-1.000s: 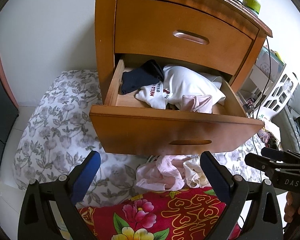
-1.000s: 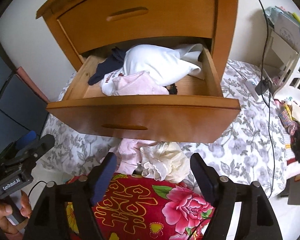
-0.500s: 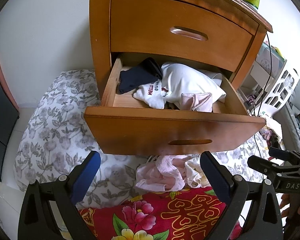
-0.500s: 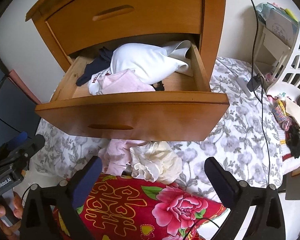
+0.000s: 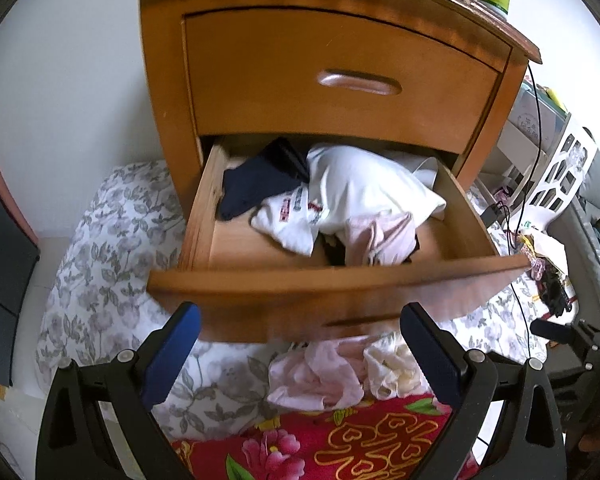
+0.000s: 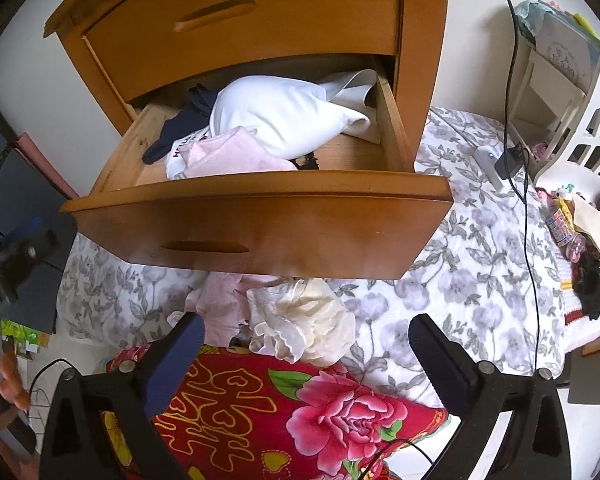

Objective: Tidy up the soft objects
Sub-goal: 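Reach the left tool into the drawer toward the folded pink towel, then close the left tool on the folded pink towel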

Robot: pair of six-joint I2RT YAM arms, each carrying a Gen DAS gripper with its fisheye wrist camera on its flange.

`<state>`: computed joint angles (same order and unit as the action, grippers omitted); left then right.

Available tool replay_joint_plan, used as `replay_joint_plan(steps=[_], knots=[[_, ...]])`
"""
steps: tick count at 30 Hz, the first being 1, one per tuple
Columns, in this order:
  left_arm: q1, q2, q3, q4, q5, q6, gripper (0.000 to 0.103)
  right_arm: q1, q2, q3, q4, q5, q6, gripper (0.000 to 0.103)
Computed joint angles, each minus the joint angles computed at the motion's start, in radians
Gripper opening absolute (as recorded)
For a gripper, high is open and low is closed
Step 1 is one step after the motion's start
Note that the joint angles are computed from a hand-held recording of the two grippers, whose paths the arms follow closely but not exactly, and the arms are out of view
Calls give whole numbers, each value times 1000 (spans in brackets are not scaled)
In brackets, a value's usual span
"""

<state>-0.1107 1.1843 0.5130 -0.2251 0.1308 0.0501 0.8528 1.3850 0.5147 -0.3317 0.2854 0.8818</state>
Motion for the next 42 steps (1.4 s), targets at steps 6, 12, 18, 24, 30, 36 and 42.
replay_joint_plan(steps=[6, 12, 18, 24, 30, 36, 42], knots=[[-42, 85, 91, 5, -35, -5, 100, -27, -3, -28, 48, 4, -48, 103], [-83, 209, 200, 14, -68, -7, 100, -69, 6, -60, 111, -28, -76, 103], [-126, 379, 328, -22, -62, -15, 100, -99, 13, -85, 151, -53, -96, 103], [-164, 540, 449, -88, -40, -13, 100, -122, 24, -96, 173, -69, -113, 103], [-192, 669, 548, -151, -24, -17, 100, -145, 48, -102, 199, -97, -122, 103], [-209, 765, 628, -190, -10, -37, 100, -159, 50, -119, 237, -128, -132, 103], [-232, 822, 679, -199, -5, -48, 96, -171, 58, -125, 251, -136, -134, 103]])
